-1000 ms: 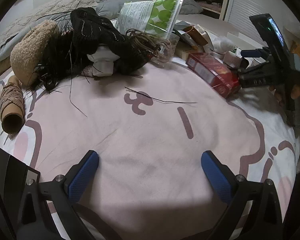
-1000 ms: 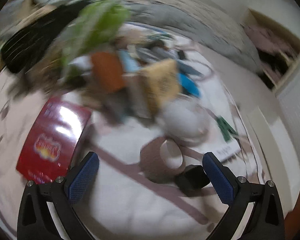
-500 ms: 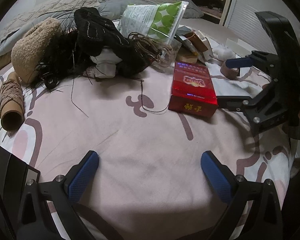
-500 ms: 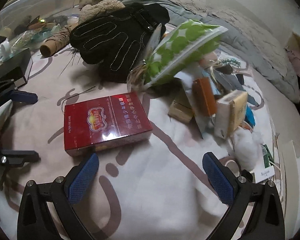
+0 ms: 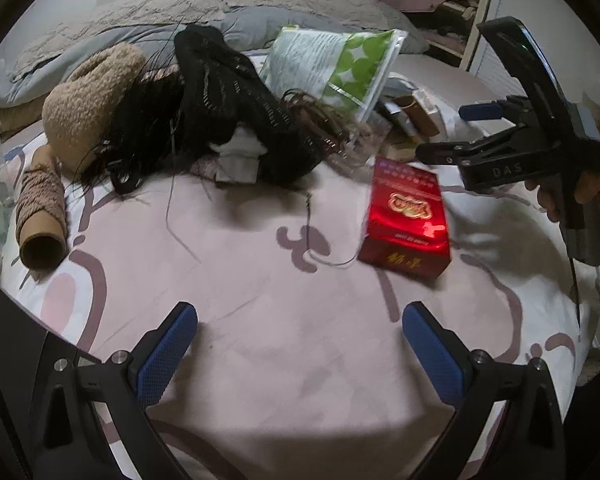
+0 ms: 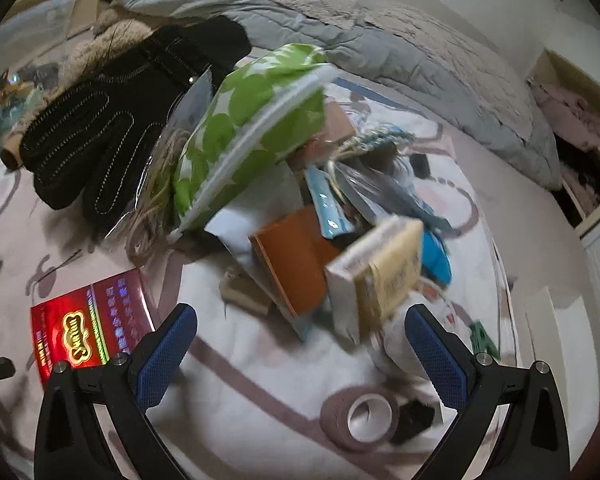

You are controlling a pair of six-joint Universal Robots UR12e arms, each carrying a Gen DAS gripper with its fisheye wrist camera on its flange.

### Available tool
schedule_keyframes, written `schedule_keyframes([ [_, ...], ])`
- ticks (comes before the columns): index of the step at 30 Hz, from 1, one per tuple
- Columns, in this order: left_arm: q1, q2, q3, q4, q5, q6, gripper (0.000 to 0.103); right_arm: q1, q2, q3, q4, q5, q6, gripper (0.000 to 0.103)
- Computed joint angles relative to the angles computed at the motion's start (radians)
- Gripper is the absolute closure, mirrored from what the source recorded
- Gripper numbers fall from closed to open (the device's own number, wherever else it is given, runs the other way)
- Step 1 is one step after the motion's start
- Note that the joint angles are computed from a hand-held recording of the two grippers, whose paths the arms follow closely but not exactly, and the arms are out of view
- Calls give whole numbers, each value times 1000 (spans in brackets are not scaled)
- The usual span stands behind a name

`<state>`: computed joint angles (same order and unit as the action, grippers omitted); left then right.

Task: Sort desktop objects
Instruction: 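Move the left gripper over the red cigarette box on the sheet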

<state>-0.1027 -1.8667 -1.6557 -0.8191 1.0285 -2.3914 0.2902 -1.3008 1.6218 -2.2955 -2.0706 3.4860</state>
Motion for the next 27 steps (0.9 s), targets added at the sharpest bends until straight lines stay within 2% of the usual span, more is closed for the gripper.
schedule_keyframes([
  [4, 6, -6, 7, 9, 6, -37, 0, 13, 7, -6, 2, 3, -31, 0],
  [11, 16, -7, 7, 28, -9, -68, 0, 22, -9, 7, -13, 109, -73, 0],
  [17, 25, 6, -11, 78, -2, -67, 0, 38, -10, 1, -18, 144, -84, 0],
  [20, 34, 13, -23, 132, -4, -81, 0, 46, -10, -3, -21, 164, -83, 0],
  [21, 38, 14, -22, 132, -11, -87, 0, 35, -12, 1, -26, 176, -98, 0],
  [24, 47, 17, -15, 103, -36, -85, 0, 39, -19, 8, -29, 208, -122, 0],
  [27, 59, 19, 2, -17, -97, -31, 0, 41, -27, 17, -40, 238, -160, 0],
])
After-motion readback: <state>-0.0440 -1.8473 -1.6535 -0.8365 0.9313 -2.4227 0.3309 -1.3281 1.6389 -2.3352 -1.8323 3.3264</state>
